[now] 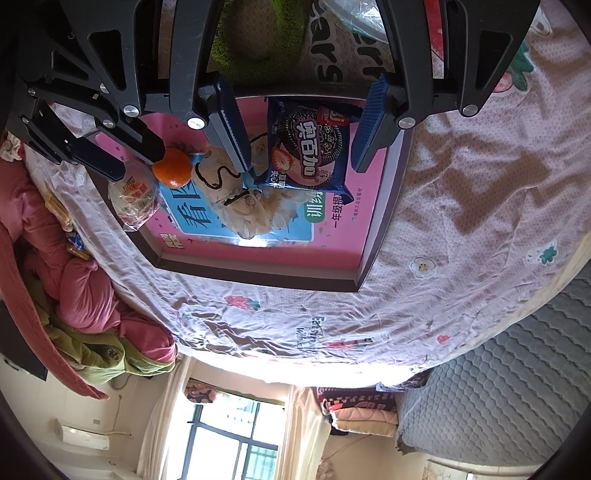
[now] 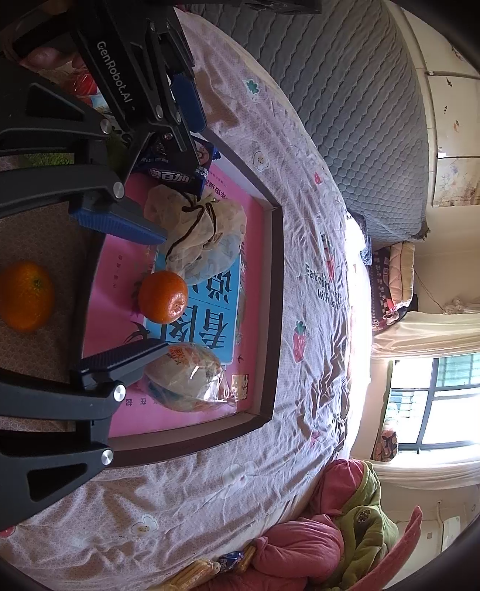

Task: Organize objects
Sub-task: 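Open right tool releasing the orange in the lid while left tool releases the snack packet, then withdraw both tools from the lid back toward the remaining items on the bed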

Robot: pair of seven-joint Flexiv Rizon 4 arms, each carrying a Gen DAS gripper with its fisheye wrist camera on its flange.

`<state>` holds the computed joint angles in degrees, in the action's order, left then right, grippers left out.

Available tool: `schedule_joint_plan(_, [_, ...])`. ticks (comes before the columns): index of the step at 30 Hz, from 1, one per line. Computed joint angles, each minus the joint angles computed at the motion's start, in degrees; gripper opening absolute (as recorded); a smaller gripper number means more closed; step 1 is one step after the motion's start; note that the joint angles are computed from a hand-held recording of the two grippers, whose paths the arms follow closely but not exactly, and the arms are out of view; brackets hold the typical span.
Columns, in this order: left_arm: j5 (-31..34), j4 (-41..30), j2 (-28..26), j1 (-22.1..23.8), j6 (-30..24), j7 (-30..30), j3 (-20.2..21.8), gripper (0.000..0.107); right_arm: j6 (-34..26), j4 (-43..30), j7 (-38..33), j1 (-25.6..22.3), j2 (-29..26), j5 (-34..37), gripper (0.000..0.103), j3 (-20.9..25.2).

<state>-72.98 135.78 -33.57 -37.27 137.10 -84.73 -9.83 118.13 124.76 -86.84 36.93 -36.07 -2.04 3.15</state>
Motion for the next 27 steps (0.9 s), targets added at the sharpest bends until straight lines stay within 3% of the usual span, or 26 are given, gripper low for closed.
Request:
schedule_joint_plan(6, [-3.9, -0.8, -0.2, -1.1, 3.0, 3.4, -0.8, 0.064, 1.3, 0.2, -0.7, 0.7, 0.1, 1.0, 0.055, -0.5])
schedule_joint_plan(27, [-4.7, 3.9, 2.6, -1.7, 9.0, -0.3, -1.8, 0.07, 8.0, 1.4, -2.0, -0.8, 0.9, 3.5, 0.064, 1.6])
